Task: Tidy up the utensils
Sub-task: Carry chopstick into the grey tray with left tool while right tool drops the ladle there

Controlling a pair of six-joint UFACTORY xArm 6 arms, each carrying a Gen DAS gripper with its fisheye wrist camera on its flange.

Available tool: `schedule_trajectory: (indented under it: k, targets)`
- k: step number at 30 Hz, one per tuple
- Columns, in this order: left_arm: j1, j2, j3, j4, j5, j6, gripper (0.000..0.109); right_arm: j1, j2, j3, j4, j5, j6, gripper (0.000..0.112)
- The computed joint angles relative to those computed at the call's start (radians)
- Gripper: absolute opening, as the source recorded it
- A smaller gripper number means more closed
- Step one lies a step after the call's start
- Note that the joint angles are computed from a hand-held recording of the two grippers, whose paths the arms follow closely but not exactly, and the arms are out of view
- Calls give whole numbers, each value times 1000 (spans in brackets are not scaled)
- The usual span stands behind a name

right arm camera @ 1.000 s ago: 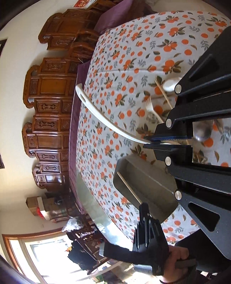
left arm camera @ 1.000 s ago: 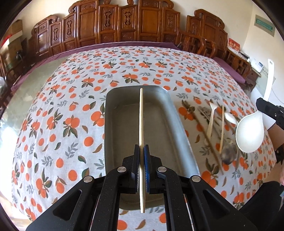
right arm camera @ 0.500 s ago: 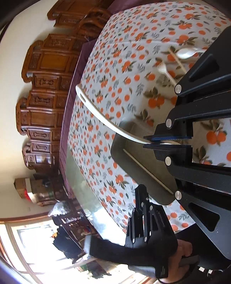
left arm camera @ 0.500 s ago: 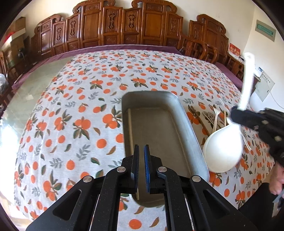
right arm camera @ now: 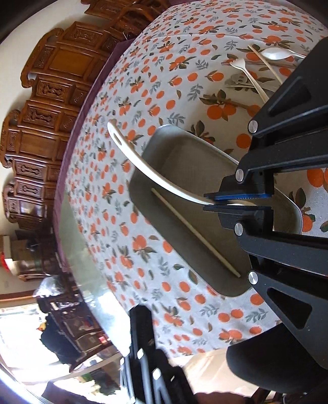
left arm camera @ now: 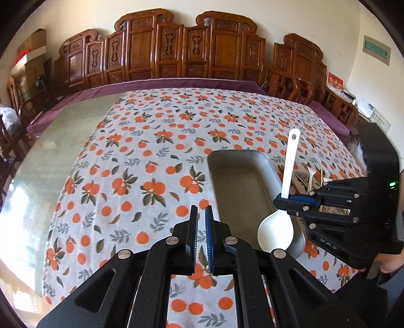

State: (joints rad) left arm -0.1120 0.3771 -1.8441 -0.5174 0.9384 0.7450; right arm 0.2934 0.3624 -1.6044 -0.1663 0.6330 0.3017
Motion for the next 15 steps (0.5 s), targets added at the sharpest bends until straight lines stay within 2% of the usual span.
schedule_trajectory:
  k: [7,15]
  targets:
    - [14,4,0,-11,10,7,5,5,81,-102,27,90,-28,4]
    - [22,5,3,-13,12,7,5,1,137,-162,39,109,-6,7]
